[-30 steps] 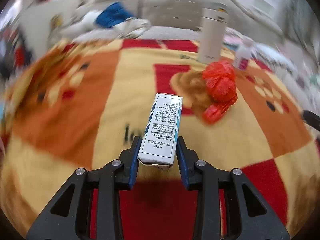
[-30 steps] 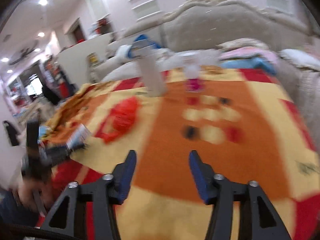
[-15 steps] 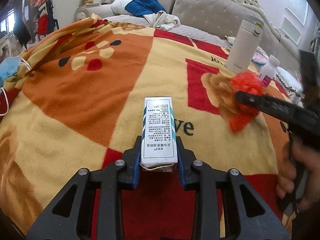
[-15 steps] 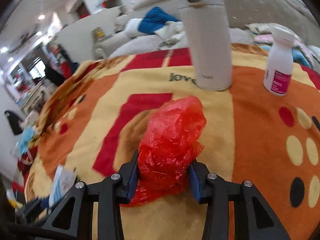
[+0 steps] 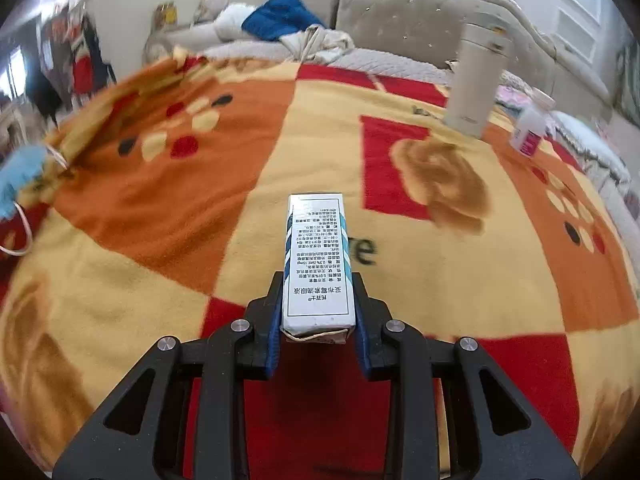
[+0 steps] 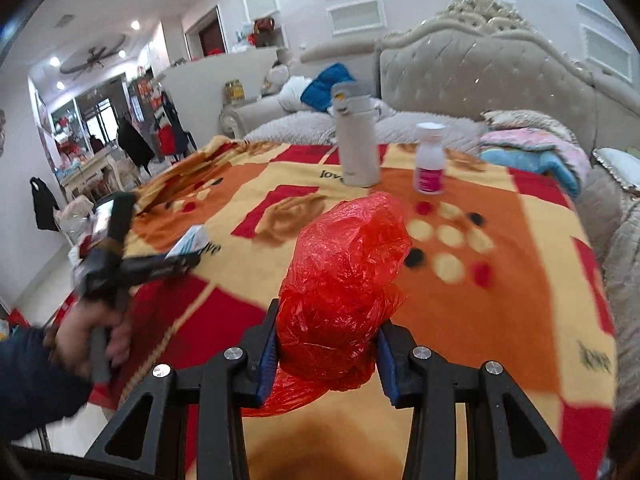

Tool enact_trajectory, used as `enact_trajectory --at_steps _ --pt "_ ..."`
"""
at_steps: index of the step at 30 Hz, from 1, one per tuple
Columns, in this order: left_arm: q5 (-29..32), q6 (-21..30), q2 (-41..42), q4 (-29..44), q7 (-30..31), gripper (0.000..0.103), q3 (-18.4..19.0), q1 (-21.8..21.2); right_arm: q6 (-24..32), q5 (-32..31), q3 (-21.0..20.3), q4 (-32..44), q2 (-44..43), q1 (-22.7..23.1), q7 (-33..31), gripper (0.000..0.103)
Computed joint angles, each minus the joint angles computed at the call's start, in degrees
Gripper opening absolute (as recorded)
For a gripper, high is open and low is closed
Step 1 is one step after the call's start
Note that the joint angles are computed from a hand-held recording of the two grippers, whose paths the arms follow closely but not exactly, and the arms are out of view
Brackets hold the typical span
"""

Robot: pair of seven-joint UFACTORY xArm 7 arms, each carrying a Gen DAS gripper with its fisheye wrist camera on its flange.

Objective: Collect trash
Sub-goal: 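Carry the small box and red bag in both grippers over the black bin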

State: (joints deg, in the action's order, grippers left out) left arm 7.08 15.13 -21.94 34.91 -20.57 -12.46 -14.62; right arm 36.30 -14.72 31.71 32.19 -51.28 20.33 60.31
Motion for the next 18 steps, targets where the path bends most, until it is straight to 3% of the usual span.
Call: enact_trajectory --at_steps 2,6,10,12,18 --pt "-2.69 2.01 -2.12 -0.36 -0.75 0.027 -0.03 -2.68 3.64 0.95 0.11 -2.82 -6.32 3.39 0.60 0.040" --pt "-3.27 6.63 -6.14 0.28 -6.05 0.027 -5.06 -5.78 10.09 3.57 2.08 -8.43 -17.67 8.27 4.10 0.040" --pt "2.95 11.10 -7.49 4.53 -13.68 0.027 -12.67 -4.32 17.68 5.15 4.76 -9.69 -22.16 10.70 7.20 0.040" --pt "6.08 12.55 -7.39 7.06 -18.29 0.027 -15.62 -3.17 18.44 4.28 4.94 -9.46 -23.94 11.34 6.94 0.040" --pt "12.91 15.23 -7.37 9.80 -27.82 0.027 -19.80 -3.32 20.55 4.96 5.27 -10.01 -26.75 12.37 7.12 0.040"
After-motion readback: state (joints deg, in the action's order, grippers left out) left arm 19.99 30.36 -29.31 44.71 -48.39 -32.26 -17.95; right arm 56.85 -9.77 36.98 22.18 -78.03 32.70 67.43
